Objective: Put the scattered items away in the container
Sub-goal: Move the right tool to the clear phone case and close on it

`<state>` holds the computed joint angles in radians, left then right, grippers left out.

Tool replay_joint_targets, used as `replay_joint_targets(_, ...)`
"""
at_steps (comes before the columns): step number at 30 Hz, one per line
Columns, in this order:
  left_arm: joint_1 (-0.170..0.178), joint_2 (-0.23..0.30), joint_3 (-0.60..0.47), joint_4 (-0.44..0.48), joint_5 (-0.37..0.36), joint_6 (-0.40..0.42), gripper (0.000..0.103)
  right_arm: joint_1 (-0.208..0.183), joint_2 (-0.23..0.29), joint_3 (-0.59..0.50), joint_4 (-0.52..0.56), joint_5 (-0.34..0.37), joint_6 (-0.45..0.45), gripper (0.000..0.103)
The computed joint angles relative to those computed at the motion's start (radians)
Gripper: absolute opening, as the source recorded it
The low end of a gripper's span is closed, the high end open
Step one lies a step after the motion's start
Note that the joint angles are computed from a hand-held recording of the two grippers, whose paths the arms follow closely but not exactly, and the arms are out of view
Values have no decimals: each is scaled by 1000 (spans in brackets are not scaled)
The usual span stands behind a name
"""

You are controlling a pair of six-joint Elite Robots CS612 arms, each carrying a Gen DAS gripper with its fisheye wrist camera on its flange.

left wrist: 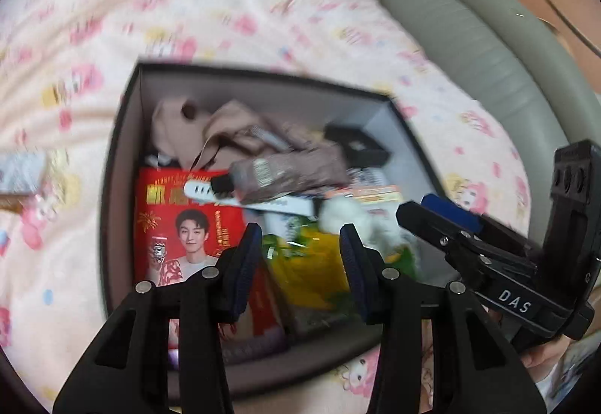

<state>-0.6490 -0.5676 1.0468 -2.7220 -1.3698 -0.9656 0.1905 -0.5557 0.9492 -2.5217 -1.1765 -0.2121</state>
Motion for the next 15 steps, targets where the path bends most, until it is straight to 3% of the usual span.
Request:
replay_joint_targets(3, -24, -38, 49, -40, 60, 22, 44, 4, -62, 112, -158, -15, -21, 50)
replay_joint_targets(7, -49, -96, 137, -99, 92, 19, 48, 7, -122, 196, -174, 20, -59, 50)
replay_joint_targets(15, -93, -223, 336, -84, 185, -83, 48, 38, -189, 317, -241, 72, -116, 50)
